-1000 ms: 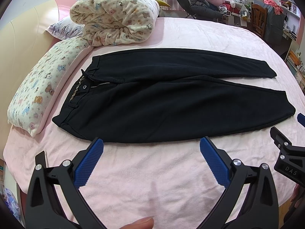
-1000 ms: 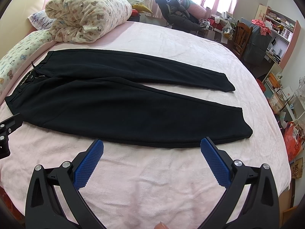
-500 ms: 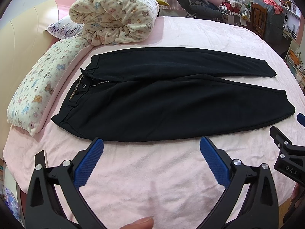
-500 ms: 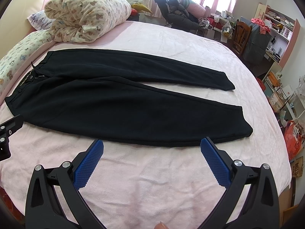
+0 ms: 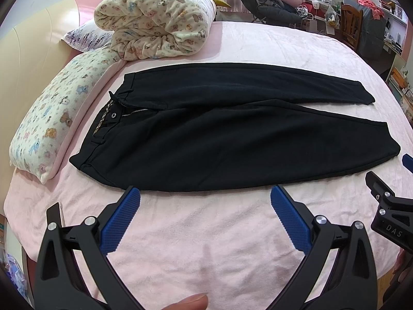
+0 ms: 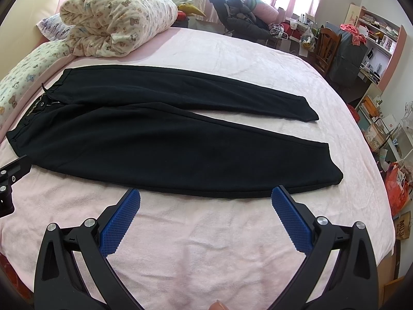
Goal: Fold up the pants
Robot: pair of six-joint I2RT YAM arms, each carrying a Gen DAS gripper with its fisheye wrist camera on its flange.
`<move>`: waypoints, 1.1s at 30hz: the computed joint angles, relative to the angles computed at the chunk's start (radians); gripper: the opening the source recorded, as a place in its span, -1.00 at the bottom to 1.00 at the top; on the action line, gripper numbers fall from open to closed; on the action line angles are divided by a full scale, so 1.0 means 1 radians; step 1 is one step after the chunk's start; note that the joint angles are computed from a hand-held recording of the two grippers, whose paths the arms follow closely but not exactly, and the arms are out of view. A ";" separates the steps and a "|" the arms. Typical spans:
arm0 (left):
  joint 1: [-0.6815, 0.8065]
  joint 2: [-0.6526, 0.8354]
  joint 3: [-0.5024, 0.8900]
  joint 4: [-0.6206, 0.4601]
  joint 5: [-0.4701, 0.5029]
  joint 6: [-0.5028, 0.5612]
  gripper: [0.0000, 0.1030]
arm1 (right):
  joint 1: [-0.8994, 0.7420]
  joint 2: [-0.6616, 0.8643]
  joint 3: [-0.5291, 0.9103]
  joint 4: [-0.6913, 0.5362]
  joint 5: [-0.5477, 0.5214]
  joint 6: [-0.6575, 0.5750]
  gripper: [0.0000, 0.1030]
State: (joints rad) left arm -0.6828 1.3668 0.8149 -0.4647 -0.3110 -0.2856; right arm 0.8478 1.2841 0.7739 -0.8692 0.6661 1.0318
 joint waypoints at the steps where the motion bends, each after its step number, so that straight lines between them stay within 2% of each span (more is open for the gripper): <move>1: 0.003 0.002 0.001 0.000 0.002 0.002 0.97 | 0.001 0.004 0.001 0.001 0.000 0.003 0.97; 16: 0.004 0.025 0.007 0.001 0.004 -0.005 0.97 | -0.006 0.029 0.002 0.022 -0.012 0.004 0.97; 22: 0.002 0.082 0.049 -0.001 0.001 -0.011 0.97 | -0.068 0.030 -0.004 0.065 -0.043 -0.059 0.97; 24: 0.000 0.107 0.069 -0.007 0.001 -0.016 0.97 | -0.109 0.021 -0.013 0.098 -0.071 -0.104 0.97; 28: 0.010 0.183 0.135 -0.027 0.013 -0.033 0.97 | -0.256 -0.007 -0.040 0.205 -0.200 -0.236 0.97; 33: 0.027 0.287 0.227 -0.043 0.044 -0.064 0.97 | -0.559 0.022 -0.009 0.313 -0.346 -0.450 0.97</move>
State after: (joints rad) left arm -0.6554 1.6540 1.0417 -0.5075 -0.2674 -0.3499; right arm 0.2886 1.3062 0.7651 -0.5561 0.3202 0.5821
